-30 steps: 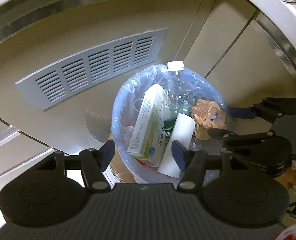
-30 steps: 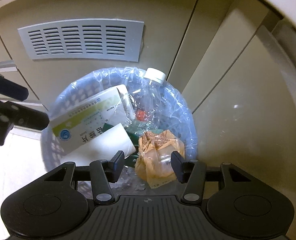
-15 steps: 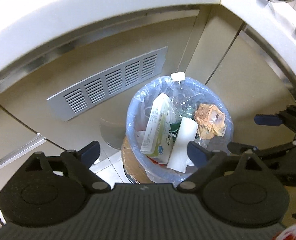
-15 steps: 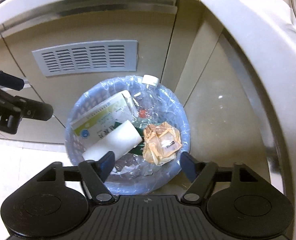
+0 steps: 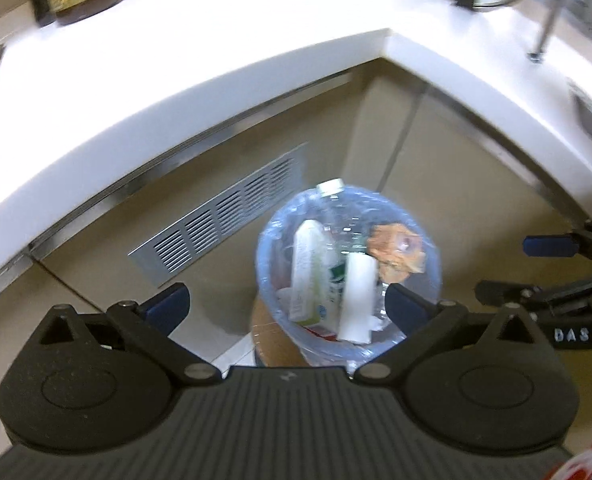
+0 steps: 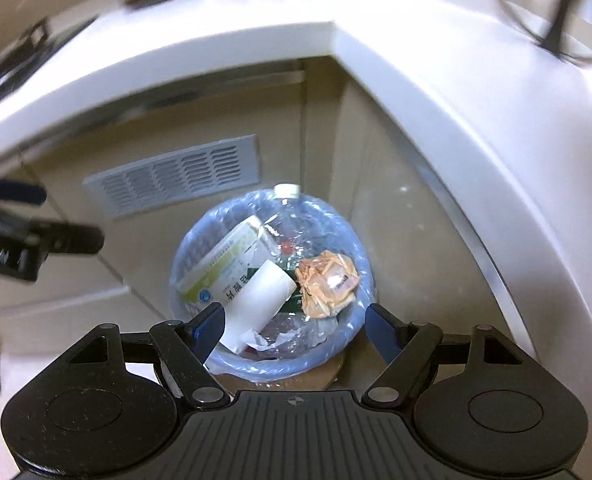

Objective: Collect trash

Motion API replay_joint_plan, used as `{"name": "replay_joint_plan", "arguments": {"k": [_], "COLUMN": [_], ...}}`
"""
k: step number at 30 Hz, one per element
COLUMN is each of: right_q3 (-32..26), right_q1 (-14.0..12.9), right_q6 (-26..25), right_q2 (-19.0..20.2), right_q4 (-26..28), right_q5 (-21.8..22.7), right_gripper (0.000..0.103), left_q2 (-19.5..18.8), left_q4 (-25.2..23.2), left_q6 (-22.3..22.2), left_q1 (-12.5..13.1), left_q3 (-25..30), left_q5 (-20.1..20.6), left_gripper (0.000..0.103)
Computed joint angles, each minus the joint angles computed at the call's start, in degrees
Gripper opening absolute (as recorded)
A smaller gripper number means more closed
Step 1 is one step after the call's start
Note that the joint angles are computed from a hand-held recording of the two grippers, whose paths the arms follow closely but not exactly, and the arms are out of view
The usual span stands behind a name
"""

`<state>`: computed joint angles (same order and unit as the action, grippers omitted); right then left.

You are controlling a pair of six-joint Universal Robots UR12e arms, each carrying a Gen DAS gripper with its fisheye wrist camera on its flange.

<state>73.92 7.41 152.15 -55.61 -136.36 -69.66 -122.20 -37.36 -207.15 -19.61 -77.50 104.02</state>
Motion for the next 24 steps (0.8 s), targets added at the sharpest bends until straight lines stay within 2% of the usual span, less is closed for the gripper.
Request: {"name": "replay_joint_plan", "arguments": {"k": [3, 6, 9, 12, 15, 19, 24], "right_q3": [5.09, 9.9, 13.94, 16.97, 19.25, 20.81, 21.99], "right_q1": [0.65, 1.79, 2.88, 4.17, 5.13, 5.84, 5.32], "right_q6": [9.29, 18.65, 26.08, 30.15, 31.87, 33.84, 34.97], "right_q2": [-2.97, -6.23, -9.57, -12.81, -15.22, -17.2, -18.99], "right_q4": [-7.64, -13.23, -16.8, -17.74, -18.47, -18.15, -17.86], "right_q5": [-3.11, -8.03, -11.32, -14.79, -16.49, -18.07, -17.34], "right_gripper": [0.077, 0.077, 0.077, 0.077, 0.077, 0.077, 0.077], "left_q2": [2.1, 4.54, 6.87, 8.92, 10.15, 11.52, 12.83], "left_q4": [5.53, 7.68, 10.69, 12.75, 15.62, 14.92, 12.96], "left_q6": [2.98, 6.8, 11.85, 13.07, 15.71, 13.69, 10.61], "left_q1": [0.57, 1.68, 1.91, 2.31, 1.68, 1.22, -0.04], "left_q3": [-3.84, -6.96, -9.91, -12.24, -14.0, -14.83, -14.75], "left_q5": [-2.21, -7.29, -7.62, -9.72, -8.05, -7.86, -4.65], "left_gripper": [0.103, 0.103, 0.103, 0.103, 0.103, 0.103, 0.103]}}
